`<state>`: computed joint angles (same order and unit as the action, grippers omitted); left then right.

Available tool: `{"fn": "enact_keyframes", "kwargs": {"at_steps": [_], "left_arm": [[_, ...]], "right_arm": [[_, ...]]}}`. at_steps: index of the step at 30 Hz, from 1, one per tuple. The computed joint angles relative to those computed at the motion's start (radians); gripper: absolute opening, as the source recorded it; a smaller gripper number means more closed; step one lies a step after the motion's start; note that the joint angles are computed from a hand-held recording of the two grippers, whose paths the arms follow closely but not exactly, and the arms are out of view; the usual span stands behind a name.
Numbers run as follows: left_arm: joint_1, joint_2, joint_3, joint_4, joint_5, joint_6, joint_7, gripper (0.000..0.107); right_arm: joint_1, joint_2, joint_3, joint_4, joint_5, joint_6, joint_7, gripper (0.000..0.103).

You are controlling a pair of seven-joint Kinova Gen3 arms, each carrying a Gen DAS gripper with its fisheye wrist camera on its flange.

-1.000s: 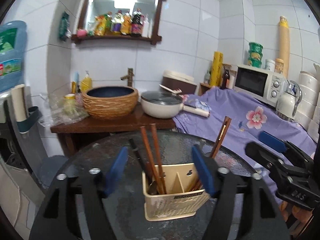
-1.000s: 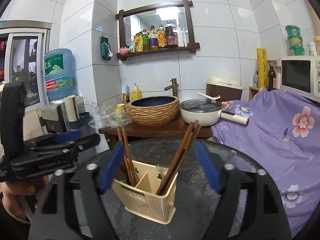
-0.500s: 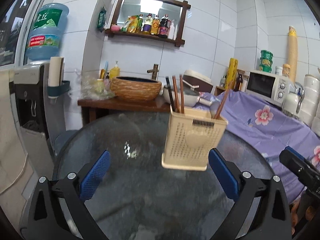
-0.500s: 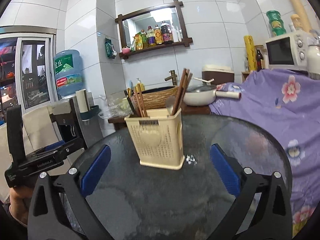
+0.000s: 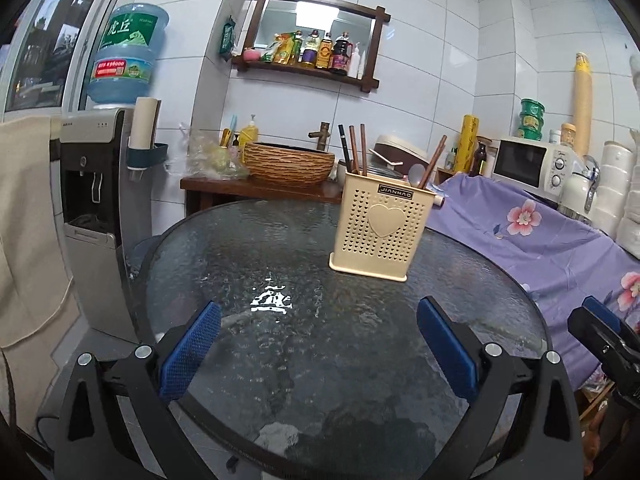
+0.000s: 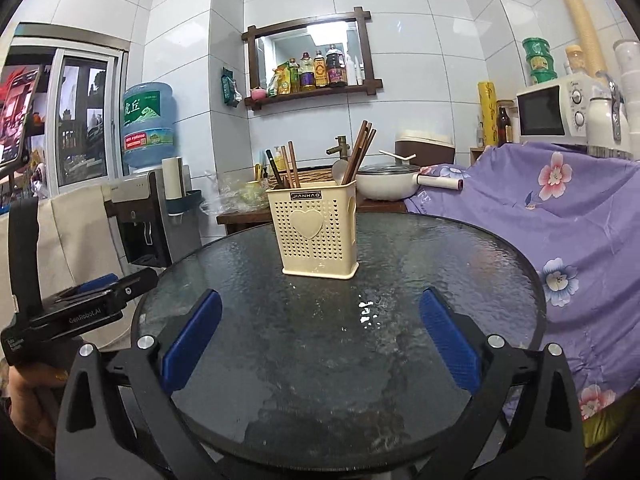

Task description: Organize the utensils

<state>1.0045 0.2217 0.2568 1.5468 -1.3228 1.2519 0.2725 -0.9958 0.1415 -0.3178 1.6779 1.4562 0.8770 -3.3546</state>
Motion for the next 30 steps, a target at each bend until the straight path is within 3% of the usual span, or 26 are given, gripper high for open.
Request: {"fn": "enact_keyframes", "kwargs": {"at_steps": [3, 16, 30], "left_arm": [[0.028, 0.008, 0.009, -0.007, -0.005, 0.042, -0.023, 0.097], [0.084, -0.006, 0.041, 0.017, -0.006, 0.080, 0.001, 0.097], [0.116, 0.005, 0.039, 0.002, -0.010, 0.139, -0.001, 0.097]], "right_arm": [[-0.019, -0.017, -0.016, 0.032, 0.029, 0.032, -0.035, 0.097], [-0.080, -0.053, -0.088, 0.091, 0.051, 0.193, -0.068, 0.097], [-0.078, -0.058, -0.096, 0.083, 0.050, 0.203, -0.052, 0.097]]}}
